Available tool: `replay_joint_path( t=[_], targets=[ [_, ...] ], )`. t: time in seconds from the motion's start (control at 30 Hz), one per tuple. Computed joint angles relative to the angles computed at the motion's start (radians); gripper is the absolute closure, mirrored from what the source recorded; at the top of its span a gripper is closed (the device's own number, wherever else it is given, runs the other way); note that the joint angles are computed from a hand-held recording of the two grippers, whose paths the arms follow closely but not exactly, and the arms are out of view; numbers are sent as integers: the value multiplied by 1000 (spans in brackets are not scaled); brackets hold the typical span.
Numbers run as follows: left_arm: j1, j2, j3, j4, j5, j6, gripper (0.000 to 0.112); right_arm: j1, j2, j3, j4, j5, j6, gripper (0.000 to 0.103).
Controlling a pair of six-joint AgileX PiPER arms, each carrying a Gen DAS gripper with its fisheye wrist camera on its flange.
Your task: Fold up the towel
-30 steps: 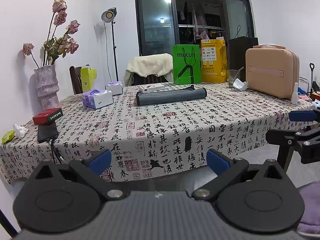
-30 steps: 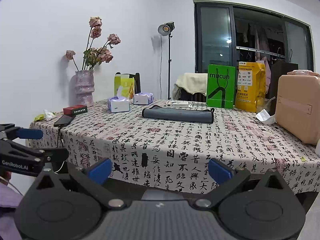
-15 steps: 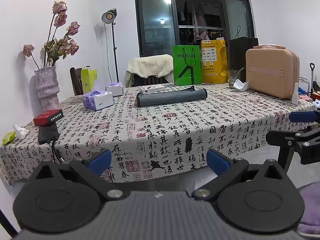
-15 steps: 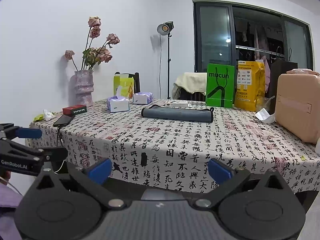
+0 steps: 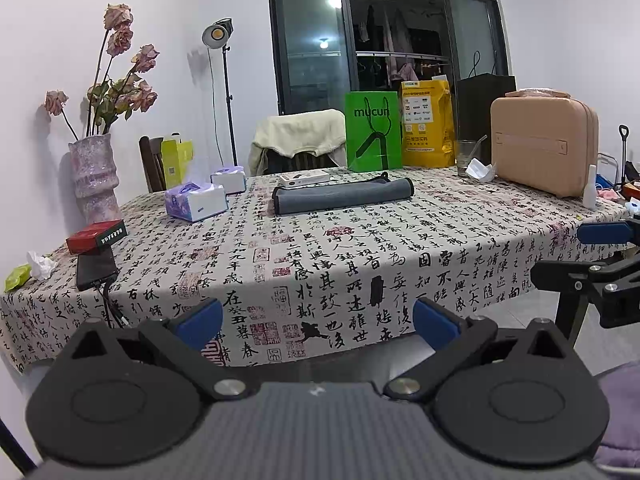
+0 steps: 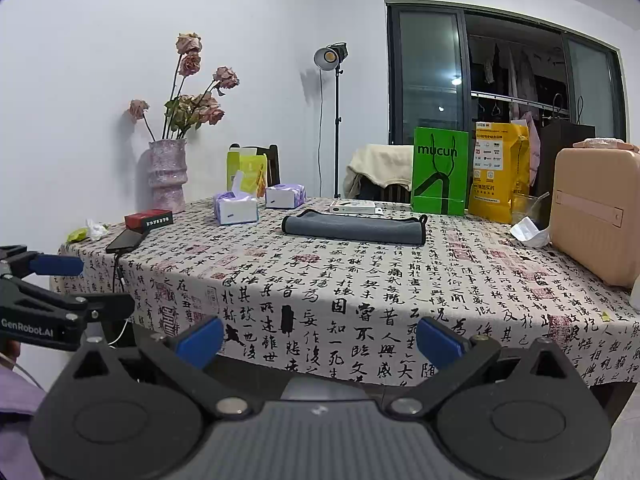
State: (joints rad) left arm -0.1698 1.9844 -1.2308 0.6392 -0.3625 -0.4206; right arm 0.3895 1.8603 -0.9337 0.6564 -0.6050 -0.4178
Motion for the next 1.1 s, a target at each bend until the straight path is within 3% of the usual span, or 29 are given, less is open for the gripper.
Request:
replay_joint_path(
  t=[1.1],
  targets=[
    [-1, 5, -8, 32, 2, -26, 9, -5, 4, 6, -8, -2, 16, 0]
  ],
)
